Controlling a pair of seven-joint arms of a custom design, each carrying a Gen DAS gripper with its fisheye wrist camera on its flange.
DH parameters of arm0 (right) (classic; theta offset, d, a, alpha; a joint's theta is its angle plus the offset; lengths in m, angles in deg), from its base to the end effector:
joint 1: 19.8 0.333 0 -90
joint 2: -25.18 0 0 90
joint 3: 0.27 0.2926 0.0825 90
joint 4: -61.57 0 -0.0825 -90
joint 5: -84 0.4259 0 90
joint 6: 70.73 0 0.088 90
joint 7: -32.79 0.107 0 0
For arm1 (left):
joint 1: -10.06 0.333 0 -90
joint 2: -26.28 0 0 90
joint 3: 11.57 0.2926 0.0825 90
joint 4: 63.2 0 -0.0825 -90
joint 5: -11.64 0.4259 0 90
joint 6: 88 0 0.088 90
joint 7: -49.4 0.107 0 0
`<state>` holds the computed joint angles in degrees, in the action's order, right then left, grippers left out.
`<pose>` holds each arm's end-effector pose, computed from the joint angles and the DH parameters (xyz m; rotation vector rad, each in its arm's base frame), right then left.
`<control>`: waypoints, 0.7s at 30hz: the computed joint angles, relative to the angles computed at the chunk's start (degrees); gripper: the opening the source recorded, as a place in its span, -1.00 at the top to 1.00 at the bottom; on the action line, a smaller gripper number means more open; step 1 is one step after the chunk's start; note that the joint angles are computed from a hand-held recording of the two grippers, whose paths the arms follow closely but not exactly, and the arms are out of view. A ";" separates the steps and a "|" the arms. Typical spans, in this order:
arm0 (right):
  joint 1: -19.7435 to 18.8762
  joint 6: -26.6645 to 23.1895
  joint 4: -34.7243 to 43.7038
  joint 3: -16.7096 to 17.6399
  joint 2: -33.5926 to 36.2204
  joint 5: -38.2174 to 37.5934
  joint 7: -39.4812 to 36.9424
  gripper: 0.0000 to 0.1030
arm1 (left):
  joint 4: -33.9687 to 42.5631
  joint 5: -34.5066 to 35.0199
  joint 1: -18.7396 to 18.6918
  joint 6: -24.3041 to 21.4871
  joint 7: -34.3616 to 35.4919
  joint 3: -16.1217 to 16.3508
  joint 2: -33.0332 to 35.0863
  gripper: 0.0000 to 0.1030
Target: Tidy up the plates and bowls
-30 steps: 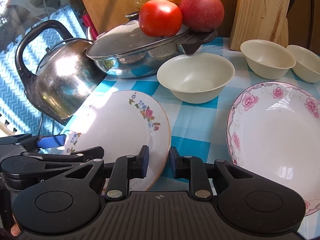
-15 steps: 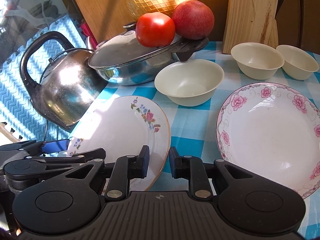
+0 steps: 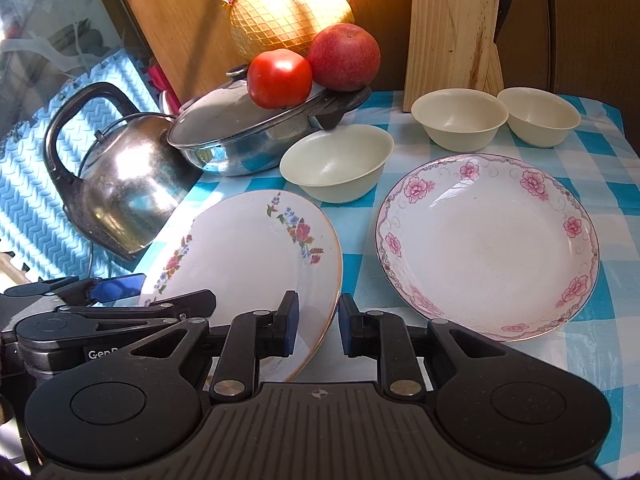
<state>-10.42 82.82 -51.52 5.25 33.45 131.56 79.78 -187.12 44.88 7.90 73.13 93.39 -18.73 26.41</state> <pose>0.6407 0.1450 0.4073 -1.9518 1.3605 -0.1871 0.6001 -0.1255 0.4164 -1.9268 1.6568 -0.6489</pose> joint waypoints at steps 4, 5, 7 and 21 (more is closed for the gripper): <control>-0.07 0.96 -3.65 -0.62 -3.02 0.58 0.10 0.46 | -0.42 0.54 -0.64 0.30 0.12 -0.61 -0.56 -0.38; 0.01 1.12 -4.23 -0.85 -3.51 0.70 0.14 0.46 | -0.53 0.58 -0.81 0.41 0.28 -0.78 -0.69 -0.39; 0.08 1.35 -5.56 -1.43 -4.66 0.99 0.27 0.46 | -0.77 0.40 -1.07 0.66 0.77 -1.03 -0.84 -0.39; 0.73 3.82 -13.80 -5.25 -10.90 -1.95 4.20 0.46 | -2.07 -5.06 -4.08 1.05 6.78 -2.98 -1.04 -0.39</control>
<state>-9.69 86.65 -65.32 0.00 22.55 129.61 83.97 -189.19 39.82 3.82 74.18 100.17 -21.72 25.37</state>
